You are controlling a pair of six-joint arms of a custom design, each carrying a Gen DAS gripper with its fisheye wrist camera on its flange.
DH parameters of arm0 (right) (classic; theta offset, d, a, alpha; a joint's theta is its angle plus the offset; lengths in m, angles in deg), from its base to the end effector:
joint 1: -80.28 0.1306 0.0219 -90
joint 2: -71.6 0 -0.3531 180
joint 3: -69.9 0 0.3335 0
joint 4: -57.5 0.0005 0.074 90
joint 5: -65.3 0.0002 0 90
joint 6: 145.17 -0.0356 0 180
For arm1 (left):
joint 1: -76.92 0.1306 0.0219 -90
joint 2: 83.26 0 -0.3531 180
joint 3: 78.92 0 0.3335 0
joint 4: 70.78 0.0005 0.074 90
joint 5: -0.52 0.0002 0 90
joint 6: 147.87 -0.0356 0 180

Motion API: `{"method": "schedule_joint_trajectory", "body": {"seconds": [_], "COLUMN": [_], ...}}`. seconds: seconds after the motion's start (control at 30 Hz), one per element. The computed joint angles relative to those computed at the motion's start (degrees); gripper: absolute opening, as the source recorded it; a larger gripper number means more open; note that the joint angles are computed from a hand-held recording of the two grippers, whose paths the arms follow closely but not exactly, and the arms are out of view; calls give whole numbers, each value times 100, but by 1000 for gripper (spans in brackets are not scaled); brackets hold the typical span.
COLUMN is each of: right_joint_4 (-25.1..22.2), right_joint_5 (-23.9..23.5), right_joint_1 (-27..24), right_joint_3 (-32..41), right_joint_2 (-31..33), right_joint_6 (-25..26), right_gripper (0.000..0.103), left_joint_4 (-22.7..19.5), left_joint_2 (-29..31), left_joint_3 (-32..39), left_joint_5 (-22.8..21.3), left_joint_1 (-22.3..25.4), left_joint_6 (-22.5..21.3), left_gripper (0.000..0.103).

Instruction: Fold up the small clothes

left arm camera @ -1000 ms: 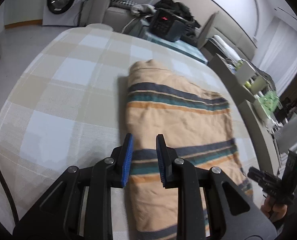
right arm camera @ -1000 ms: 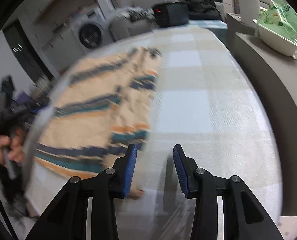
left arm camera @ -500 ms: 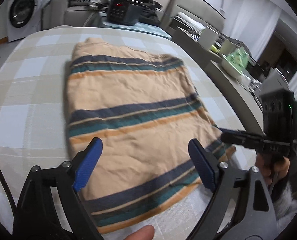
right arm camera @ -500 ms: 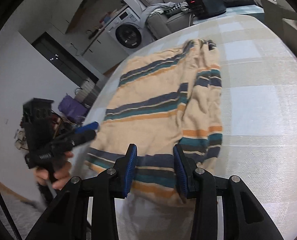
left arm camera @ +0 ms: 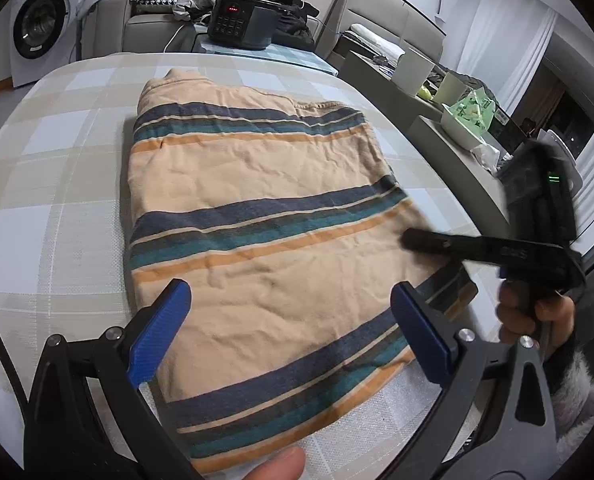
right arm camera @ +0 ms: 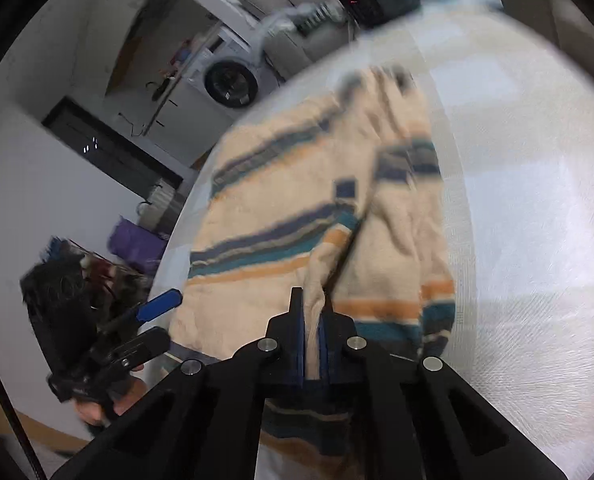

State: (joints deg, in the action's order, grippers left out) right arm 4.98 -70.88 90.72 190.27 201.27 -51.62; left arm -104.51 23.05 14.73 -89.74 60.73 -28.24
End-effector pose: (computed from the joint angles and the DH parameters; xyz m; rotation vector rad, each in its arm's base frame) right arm 0.6080 0.1376 0.2614 -0.5684 2.4421 1.0986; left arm 0.5011 -0.1458 0.3169 -0.2846 2.3963 -0.3708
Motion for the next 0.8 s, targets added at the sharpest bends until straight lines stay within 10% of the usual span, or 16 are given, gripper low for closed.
{"method": "schedule_joint_trajectory", "body": {"seconds": [0.1, 0.23, 0.53, 0.8], "right_joint_4": [1097, 1303, 103, -1201], "right_joint_5": [487, 1353, 575, 172], "right_joint_1": [90, 208, 46, -23], "right_joint_3": [-937, -1408, 56, 3316], "right_joint_2": [-792, -1018, 40, 1925], "right_joint_6": [99, 391, -8, -1142], "right_gripper": [5, 5, 15, 19], "left_joint_4": [-15, -54, -303, -365], "left_joint_2": [-13, 19, 128, 206], "left_joint_3": [-7, 6, 97, 148], "left_joint_5": [-26, -18, -97, -73], "left_joint_1": [2, 11, -37, -42], "left_joint_6": [-15, -95, -277, -323], "left_gripper": [99, 99, 99, 99]}}
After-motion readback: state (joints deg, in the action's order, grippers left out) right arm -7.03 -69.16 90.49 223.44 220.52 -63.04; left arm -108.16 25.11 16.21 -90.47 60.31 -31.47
